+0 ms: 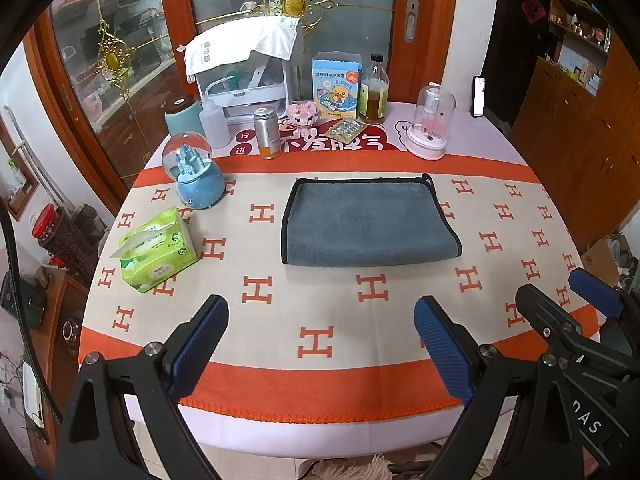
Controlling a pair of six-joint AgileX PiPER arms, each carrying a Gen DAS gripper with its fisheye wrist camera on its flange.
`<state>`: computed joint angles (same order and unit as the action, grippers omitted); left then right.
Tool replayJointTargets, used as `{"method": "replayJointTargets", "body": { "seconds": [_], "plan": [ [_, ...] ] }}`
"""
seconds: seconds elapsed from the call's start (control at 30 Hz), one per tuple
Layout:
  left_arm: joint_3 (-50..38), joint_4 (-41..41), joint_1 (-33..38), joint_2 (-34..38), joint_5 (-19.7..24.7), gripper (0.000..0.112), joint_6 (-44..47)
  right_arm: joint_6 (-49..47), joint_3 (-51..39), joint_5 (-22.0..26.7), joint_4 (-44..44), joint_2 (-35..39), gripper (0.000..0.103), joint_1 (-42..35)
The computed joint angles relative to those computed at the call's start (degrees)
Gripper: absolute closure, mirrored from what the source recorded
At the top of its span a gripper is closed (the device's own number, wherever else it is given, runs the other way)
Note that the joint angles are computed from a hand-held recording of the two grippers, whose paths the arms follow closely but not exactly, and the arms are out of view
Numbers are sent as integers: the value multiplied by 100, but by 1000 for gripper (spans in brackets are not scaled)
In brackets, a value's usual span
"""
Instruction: Fold towel
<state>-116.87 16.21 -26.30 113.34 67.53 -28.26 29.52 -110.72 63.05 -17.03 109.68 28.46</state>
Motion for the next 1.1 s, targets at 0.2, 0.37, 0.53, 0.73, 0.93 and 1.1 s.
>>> {"method": "replayJointTargets", "body": {
  "seconds": [0.2, 0.37, 0.53, 0.73, 0.93, 1.1],
  "plan": [
    [-37, -13, 12, 31, 5, 19, 22, -7, -42, 20, 2, 22, 35, -1],
    [-74, -26, 27, 58, 23, 19, 47, -10, -63, 20, 3, 54, 35, -10],
    [-81, -10, 17, 60, 20, 19, 35, -14, -77, 8, -3, 62, 35, -18],
    [-182, -17, 13, 107, 82, 19, 46, -37, -105, 13, 13, 86, 35, -35],
    [-130, -49, 60, 96, 54, 19, 91, -57, -126, 1, 31, 128, 35, -45],
    [-194, -71, 76, 134, 72, 19, 128, -64, -177, 17, 32, 163, 35, -21]
  ]
}}
